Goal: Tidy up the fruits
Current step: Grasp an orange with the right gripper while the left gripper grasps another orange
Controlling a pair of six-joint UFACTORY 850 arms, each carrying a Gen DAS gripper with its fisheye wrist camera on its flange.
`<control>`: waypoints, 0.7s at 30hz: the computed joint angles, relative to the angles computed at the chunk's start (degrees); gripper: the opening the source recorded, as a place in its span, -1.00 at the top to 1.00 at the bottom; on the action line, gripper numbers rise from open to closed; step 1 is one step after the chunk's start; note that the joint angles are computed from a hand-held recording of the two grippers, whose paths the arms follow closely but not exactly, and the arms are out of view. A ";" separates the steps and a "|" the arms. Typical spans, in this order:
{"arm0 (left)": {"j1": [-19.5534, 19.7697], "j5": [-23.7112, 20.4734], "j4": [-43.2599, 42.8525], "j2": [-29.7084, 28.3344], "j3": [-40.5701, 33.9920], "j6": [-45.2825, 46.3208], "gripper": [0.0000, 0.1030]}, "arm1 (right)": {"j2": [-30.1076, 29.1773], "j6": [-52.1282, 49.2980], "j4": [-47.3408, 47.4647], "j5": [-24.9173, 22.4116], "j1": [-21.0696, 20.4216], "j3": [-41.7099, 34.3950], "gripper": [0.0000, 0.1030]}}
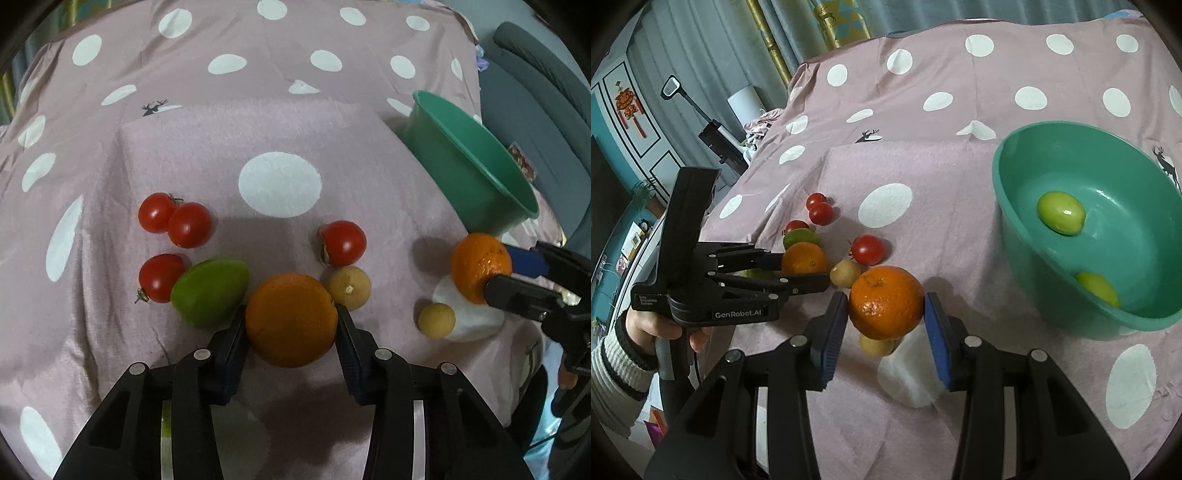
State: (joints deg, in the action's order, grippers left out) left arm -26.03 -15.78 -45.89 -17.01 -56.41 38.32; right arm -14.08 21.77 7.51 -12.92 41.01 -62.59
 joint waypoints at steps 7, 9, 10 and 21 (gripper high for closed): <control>0.09 1.12 -1.75 2.74 1.33 1.34 0.14 | 0.64 1.43 -1.31 0.27 0.20 0.53 0.17; -0.17 1.88 0.10 3.62 1.59 -0.43 0.14 | 0.90 2.40 -2.24 0.47 0.25 0.65 0.17; -0.30 2.24 0.63 4.32 1.91 -1.07 0.14 | 1.04 2.86 -2.55 0.71 0.24 0.77 0.17; -1.09 4.36 4.80 8.09 2.74 -7.48 0.14 | 3.79 13.42 -12.23 2.34 0.88 1.99 0.17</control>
State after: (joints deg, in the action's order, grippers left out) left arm -27.11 -11.42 -41.09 -8.92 -53.67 30.84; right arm -10.29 35.19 -4.72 -10.58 41.89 -60.60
